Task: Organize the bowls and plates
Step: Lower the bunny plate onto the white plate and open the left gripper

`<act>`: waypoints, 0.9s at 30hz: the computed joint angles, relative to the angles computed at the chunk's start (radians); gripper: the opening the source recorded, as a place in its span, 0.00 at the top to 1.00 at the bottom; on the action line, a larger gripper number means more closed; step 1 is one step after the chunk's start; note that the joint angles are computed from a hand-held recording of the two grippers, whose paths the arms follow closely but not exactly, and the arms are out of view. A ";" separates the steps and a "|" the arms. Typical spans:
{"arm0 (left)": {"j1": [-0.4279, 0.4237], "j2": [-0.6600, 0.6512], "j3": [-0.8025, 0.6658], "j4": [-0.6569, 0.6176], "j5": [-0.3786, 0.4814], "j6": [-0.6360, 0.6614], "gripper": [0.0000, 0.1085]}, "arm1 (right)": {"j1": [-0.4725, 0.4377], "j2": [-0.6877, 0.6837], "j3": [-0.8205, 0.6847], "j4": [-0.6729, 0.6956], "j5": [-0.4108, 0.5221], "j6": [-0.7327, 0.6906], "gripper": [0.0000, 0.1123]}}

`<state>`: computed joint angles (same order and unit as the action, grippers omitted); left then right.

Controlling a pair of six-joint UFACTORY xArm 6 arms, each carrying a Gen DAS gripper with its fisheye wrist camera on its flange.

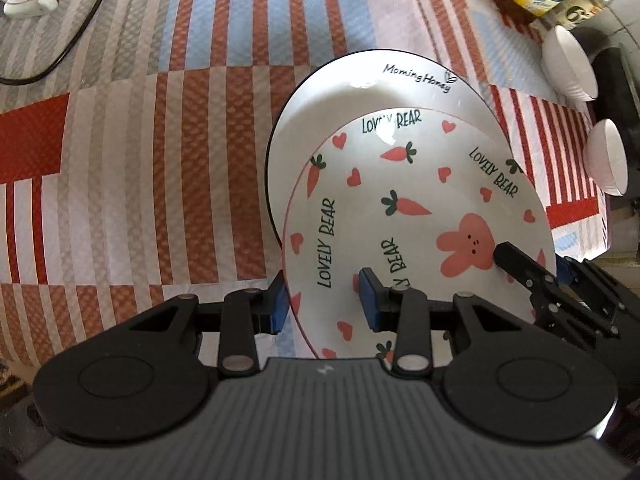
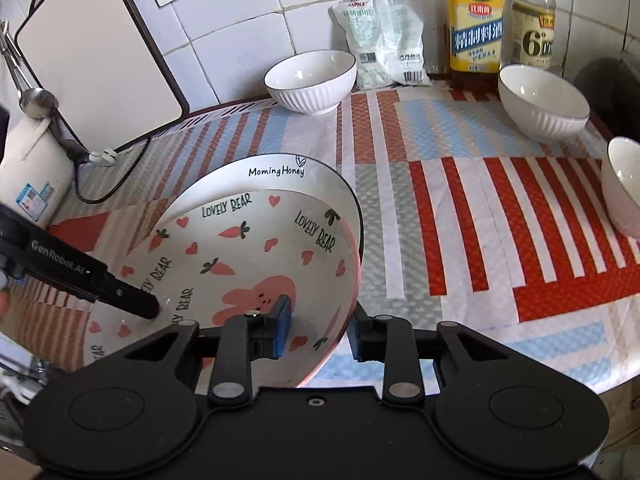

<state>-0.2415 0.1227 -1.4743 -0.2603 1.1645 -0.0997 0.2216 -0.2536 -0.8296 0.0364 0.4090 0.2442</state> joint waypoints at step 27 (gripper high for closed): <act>-0.021 -0.169 0.092 0.119 -0.057 0.093 0.64 | 0.011 -0.042 0.054 -0.336 -0.112 0.207 0.59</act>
<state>-0.2622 -0.0461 -1.3819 -0.1412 1.1077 -0.0067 0.2321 -0.2960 -0.7761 -0.2996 0.2965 0.4516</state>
